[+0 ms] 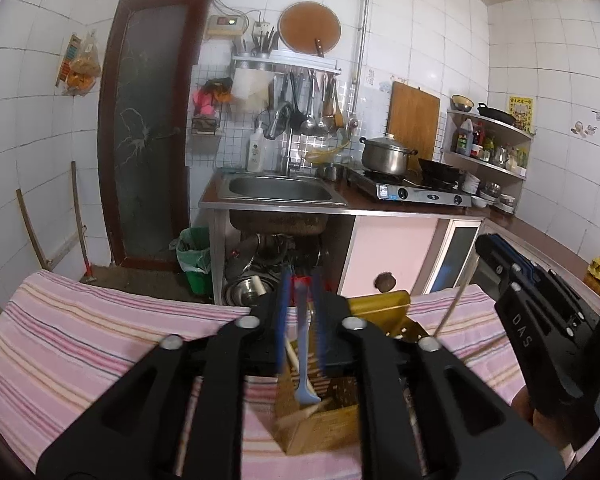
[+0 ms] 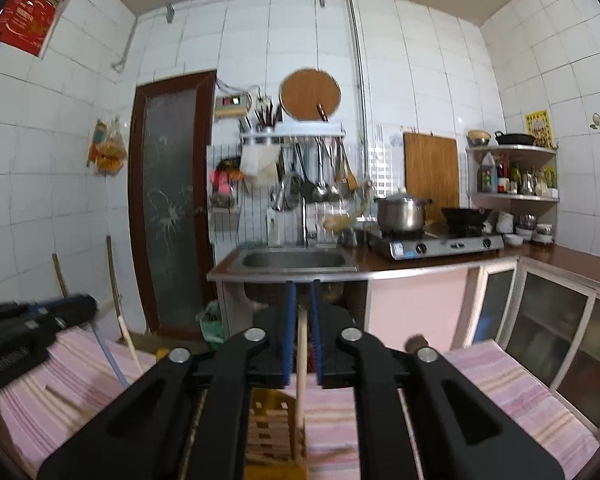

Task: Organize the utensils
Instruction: 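Lower the chopstick into the holder with the right tool while the left tool lowers the spoon in, then open the right tool in the holder while the left tool releases the blue spoon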

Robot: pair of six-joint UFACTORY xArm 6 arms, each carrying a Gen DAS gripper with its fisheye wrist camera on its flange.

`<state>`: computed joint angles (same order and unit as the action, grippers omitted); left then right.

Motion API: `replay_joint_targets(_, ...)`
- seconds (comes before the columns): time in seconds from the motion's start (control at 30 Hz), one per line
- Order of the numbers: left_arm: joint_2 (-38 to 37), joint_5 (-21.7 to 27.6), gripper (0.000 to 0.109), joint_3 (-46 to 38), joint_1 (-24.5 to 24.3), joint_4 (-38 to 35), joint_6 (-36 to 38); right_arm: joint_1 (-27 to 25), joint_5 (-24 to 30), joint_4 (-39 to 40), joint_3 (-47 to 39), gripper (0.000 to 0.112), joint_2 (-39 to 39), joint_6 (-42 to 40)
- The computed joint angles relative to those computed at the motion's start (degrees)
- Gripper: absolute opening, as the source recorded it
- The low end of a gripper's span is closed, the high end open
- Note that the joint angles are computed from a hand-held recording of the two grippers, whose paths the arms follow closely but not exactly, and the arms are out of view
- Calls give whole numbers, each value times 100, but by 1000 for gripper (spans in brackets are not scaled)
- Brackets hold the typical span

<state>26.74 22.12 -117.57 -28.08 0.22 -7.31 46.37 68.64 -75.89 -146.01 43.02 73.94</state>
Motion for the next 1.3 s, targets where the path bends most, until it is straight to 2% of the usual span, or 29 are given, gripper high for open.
replay_joint_targets(0.03, -204, 8, 41, 220, 11, -86, 98, 70, 166, 67, 31, 59, -71, -53)
replay_joint_targets(0.07, -442, -53, 49, 509, 23, -159, 188, 117, 244, 115, 242, 72, -245, -32)
replay_joint_targets(0.13, -904, -198, 57, 1103, 50, -23, 123, 216, 424, 252, 432, 72, -424, -135)
replay_joint_targets(0.17, -1147, -258, 68, 1418, 73, 43, 85, 295, 601, 330, 470, 72, -481, -226)
replay_joint_targets(0.27, -1817, -444, 90, 2292, 173, 114, 11, 577, 952, 200, 1214, 73, -988, 100)
replay_joint_targets(0.33, -2225, -646, 96, 2870, 273, 225, -146, 775, 1148, 106, 1735, 75, -1322, 448)
replay_joint_targets(0.5, -2827, -771, 98, 3901, 449, 192, -227, 1077, 1479, 229, 2533, 80, -1756, 1218)
replay_joint_targets(0.7, -2992, -849, 98, 4661, 546, 781, -728, 1089, 1286, 812, 3409, 80, -1997, 1993)
replay_joint_targets(0.83, -2879, -766, 98, 4919, 548, 785, -716, 968, 993, 1189, 3914, 80, -2061, 2370)
replay_joint_targets(0.97, -2610, -671, 98, 5001, 574, 1213, -971, 795, 676, 1595, 4137, 80, -2046, 2338)
replay_joint_targets(1.03, -2486, -516, 98, 4977, 550, 1195, -820, 718, 505, 1811, 4179, 86, -2020, 2247)
replay_joint_targets(1.13, -2383, -306, 98, 4920, 496, 1003, -429, 550, 167, 2317, 4108, 86, -1917, 1948)
replay_joint_targets(1.3, -2352, -95, 98, 4875, 436, 987, -228, 484, 288, 2760, 3783, 86, -1659, 1641)
